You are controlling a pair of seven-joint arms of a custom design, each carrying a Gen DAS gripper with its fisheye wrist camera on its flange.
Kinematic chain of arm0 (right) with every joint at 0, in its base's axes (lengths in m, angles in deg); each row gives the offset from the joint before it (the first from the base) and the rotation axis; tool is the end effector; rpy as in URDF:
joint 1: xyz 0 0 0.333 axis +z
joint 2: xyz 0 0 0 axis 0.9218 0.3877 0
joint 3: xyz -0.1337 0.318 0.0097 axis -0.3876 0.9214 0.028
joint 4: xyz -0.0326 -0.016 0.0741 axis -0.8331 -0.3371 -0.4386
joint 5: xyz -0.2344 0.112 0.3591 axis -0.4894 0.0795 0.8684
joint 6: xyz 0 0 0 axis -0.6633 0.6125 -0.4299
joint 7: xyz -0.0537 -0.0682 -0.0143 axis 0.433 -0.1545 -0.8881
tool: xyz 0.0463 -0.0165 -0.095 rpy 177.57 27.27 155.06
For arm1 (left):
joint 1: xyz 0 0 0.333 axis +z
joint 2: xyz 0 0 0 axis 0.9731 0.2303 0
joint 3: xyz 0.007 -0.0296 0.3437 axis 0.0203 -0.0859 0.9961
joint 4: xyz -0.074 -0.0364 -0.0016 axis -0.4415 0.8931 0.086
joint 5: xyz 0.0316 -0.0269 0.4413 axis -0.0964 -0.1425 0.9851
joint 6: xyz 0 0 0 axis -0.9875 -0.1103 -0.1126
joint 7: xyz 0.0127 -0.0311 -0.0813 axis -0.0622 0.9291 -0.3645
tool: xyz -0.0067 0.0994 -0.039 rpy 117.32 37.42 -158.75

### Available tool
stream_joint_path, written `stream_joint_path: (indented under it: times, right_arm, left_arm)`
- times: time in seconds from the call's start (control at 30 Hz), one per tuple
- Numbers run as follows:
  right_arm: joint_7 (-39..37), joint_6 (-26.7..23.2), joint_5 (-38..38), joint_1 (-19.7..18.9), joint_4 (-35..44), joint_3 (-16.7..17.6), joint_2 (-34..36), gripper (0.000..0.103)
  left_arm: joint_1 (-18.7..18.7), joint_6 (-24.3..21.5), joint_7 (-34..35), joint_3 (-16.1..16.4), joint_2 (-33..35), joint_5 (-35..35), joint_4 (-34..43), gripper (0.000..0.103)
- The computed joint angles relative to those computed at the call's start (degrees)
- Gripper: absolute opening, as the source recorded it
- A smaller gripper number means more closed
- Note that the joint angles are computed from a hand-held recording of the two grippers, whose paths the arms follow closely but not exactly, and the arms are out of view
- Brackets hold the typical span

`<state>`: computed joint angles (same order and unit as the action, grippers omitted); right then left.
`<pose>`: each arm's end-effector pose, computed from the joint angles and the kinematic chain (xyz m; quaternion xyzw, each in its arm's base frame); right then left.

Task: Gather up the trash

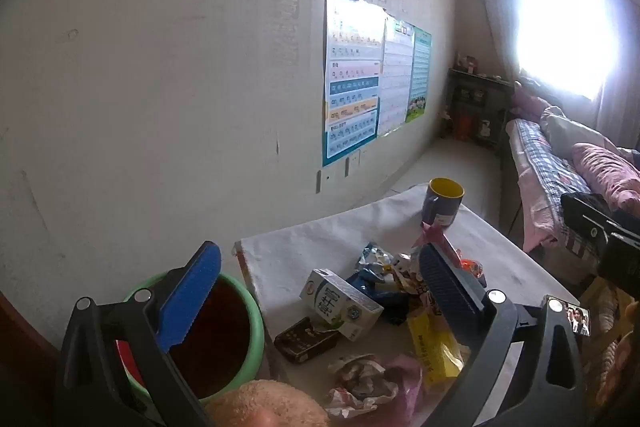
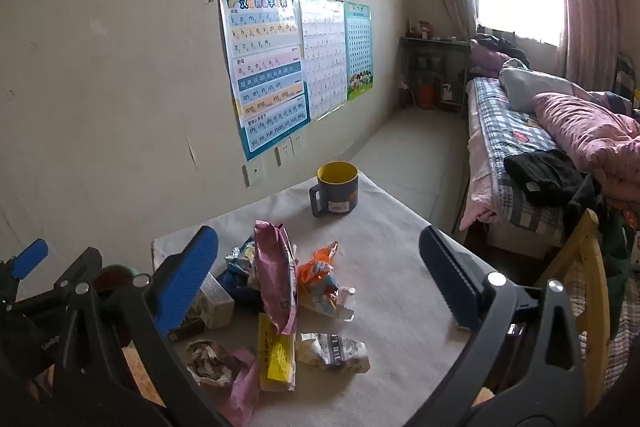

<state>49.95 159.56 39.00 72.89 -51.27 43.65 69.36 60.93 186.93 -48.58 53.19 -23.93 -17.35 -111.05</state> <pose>0.4873 0.2556 0.6562 -0.6483 0.5725 -0.2872 0.4117 0.4203 -0.3495 0.6383 -0.7005 0.5070 -0.2978 0.4044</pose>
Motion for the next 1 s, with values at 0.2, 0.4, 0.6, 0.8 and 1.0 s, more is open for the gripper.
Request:
stream_joint_path:
  times: [0.2, 0.4, 0.6, 0.8, 1.0]
  right_arm:
    - [0.8, -0.5, -0.9, -0.4, 0.1, 0.4, 0.1, 0.099]
    - [0.9, -1.0, -1.1, 0.2, 0.2, -0.1, 0.3, 0.099]
    - [0.3, -0.8, -0.2, 0.7, -0.1, -0.9, 0.4, 0.099]
    - [1.4, -1.0, 0.3, 0.7, -0.1, -0.8, 1.1, 0.099]
    - [3.1, -1.2, -1.4, 0.5, 0.3, -0.3, 1.6, 0.099]
  left_arm:
    - [0.1, 0.0, 0.0, 0.1, -0.2, -0.2, -0.2, 0.095]
    - [0.2, 0.0, 0.0, 0.1, -0.3, -0.2, -0.2, 0.095]
    - [0.1, -0.7, 0.2, 0.1, 0.0, -0.8, 0.1, 0.095]
    - [-0.1, -2.5, 0.4, 0.0, -0.3, -0.7, -0.1, 0.095]
    - [0.1, -2.8, 0.2, 0.3, -1.5, -1.7, -1.2, 0.095]
